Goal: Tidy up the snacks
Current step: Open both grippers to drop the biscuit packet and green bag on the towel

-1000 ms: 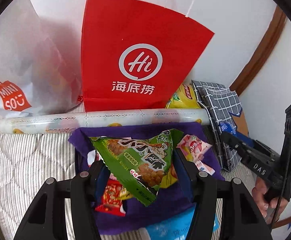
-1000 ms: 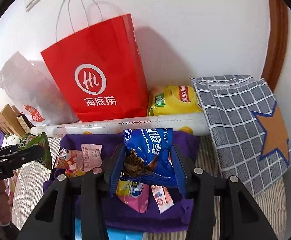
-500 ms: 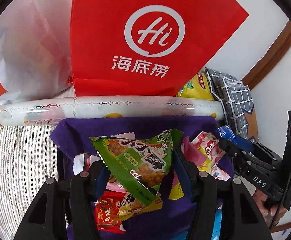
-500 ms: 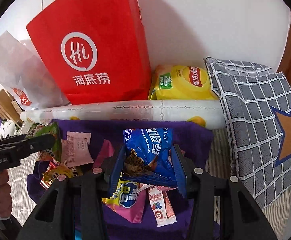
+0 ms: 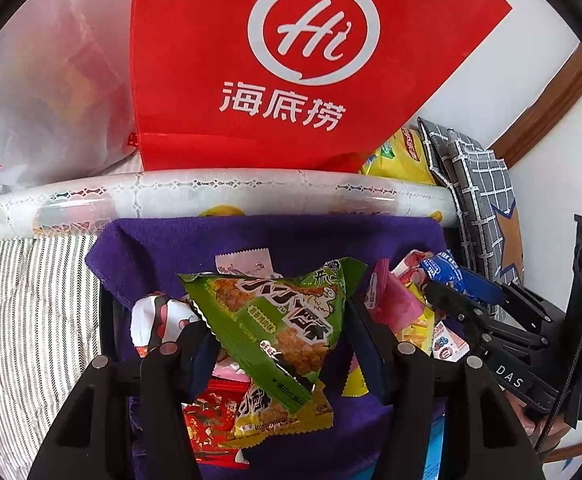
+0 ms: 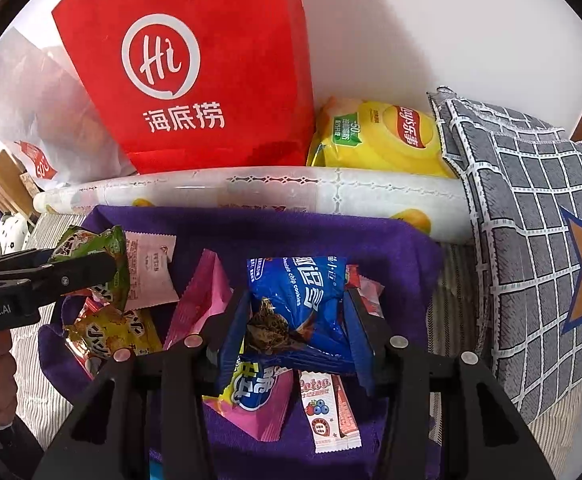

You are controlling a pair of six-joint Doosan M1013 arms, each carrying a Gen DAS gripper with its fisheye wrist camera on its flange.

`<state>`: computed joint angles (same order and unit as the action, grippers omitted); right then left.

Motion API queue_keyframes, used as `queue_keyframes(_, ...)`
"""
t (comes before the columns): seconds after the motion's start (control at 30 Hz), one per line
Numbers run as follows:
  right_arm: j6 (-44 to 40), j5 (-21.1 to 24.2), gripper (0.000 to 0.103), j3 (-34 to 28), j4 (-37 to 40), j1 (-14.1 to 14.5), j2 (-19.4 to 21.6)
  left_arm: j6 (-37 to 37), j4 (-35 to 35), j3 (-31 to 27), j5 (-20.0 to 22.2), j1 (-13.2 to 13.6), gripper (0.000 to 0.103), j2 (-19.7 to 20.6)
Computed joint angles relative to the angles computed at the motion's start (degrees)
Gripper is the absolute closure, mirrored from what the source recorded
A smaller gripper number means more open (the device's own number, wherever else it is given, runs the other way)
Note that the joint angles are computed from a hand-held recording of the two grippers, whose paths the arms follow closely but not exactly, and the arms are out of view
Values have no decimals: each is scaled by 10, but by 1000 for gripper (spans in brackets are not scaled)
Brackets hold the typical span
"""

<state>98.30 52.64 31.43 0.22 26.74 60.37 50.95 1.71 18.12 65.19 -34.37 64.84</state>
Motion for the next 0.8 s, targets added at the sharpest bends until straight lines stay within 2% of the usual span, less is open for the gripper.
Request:
queue_keyframes(0.07,-2,0,54,-1,0,0,1,1,-1,-14,12,0,45,7)
queue_keyframes(0.17,-5,-1,47,-1,4,0,0,3,0,-19,17,0,45,10)
queue_keyframes(0.5,1,-30,46,32,-4,1,-20,18,1,-75,56,-2,45,38)
queue_keyframes(0.8,5,-37,46,38,-11,3,-24,25,8,-105,77,-4,32,51)
